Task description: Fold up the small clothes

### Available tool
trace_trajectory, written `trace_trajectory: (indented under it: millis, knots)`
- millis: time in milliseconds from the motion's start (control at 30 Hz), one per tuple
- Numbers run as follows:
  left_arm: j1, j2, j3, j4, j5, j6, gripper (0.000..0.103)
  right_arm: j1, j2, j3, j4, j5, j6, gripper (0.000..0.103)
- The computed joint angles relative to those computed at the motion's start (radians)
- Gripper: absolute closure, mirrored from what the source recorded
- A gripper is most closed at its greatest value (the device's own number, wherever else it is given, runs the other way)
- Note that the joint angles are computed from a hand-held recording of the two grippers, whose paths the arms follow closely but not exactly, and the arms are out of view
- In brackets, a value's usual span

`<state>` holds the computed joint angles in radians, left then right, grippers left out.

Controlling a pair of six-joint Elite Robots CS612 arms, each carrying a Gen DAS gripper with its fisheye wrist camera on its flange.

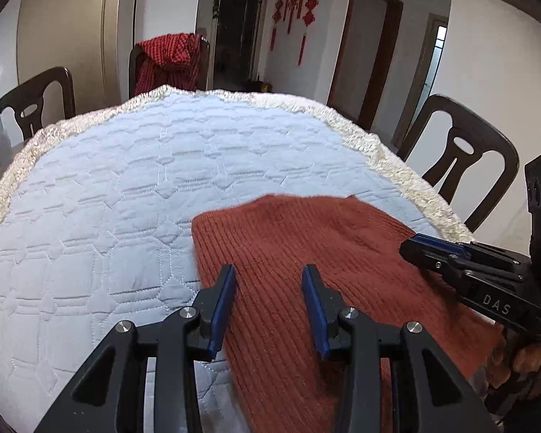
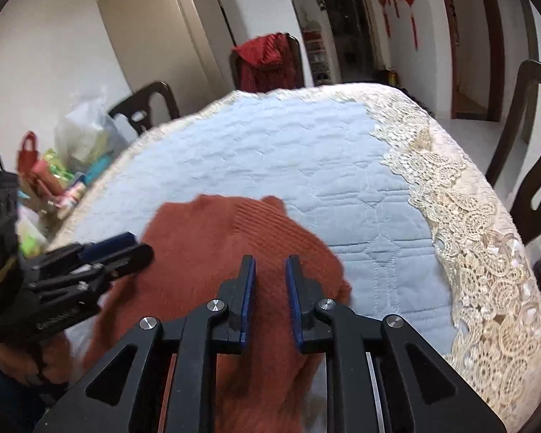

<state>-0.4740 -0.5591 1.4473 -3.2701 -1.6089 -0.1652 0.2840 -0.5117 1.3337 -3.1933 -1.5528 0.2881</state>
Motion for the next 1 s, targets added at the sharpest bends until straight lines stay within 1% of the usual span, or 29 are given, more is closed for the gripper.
trace_trajectory:
  millis: [33, 133, 300, 433, 500, 567, 667, 733, 767, 833, 900, 1000]
  knots:
    - [0.000, 0.003, -0.002, 0.002, -0.002, -0.001, 0.062, -0.002, 0.003, -0.002, 0.001, 0.006, 0.009, 0.081]
    - [0.002, 0.008, -0.004, -0.004, -0.017, -0.005, 0.061, -0.014, 0.009, 0.003, -0.020, 0.030, 0.053, 0.076]
    - [0.016, 0.020, -0.024, 0.016, -0.069, -0.036, 0.057, -0.023, 0.015, 0.004, -0.038, 0.061, 0.084, 0.075]
    - [0.016, 0.011, -0.013, 0.010, -0.066, -0.039, 0.057, -0.026, 0.012, 0.009, -0.046, 0.073, 0.093, 0.075]
    - [0.018, -0.005, 0.015, -0.015, -0.072, -0.041, 0.057, -0.021, -0.005, 0.036, -0.067, 0.061, 0.079, 0.075]
    - [0.022, -0.024, 0.054, -0.056, -0.092, -0.036, 0.057, -0.016, -0.021, 0.064, -0.096, 0.061, 0.058, 0.075]
    - [0.029, -0.048, 0.106, -0.101, -0.132, -0.019, 0.057, -0.009, -0.054, 0.131, -0.165, 0.087, -0.002, 0.075]
    - [0.030, -0.058, 0.133, -0.119, -0.146, -0.011, 0.058, -0.007, -0.067, 0.163, -0.180, 0.113, -0.033, 0.075]
    - [0.030, -0.061, 0.144, -0.125, -0.152, -0.007, 0.058, -0.004, -0.074, 0.178, -0.180, 0.116, -0.051, 0.075]
    - [0.027, -0.062, 0.156, -0.119, -0.154, -0.003, 0.057, 0.001, -0.079, 0.194, -0.161, 0.100, -0.086, 0.076]
    - [0.026, -0.056, 0.152, -0.101, -0.155, -0.009, 0.057, 0.007, -0.073, 0.194, -0.135, 0.070, -0.097, 0.077]
    - [0.022, -0.053, 0.152, -0.106, -0.136, -0.015, 0.056, 0.004, -0.068, 0.196, -0.152, 0.076, -0.087, 0.076]
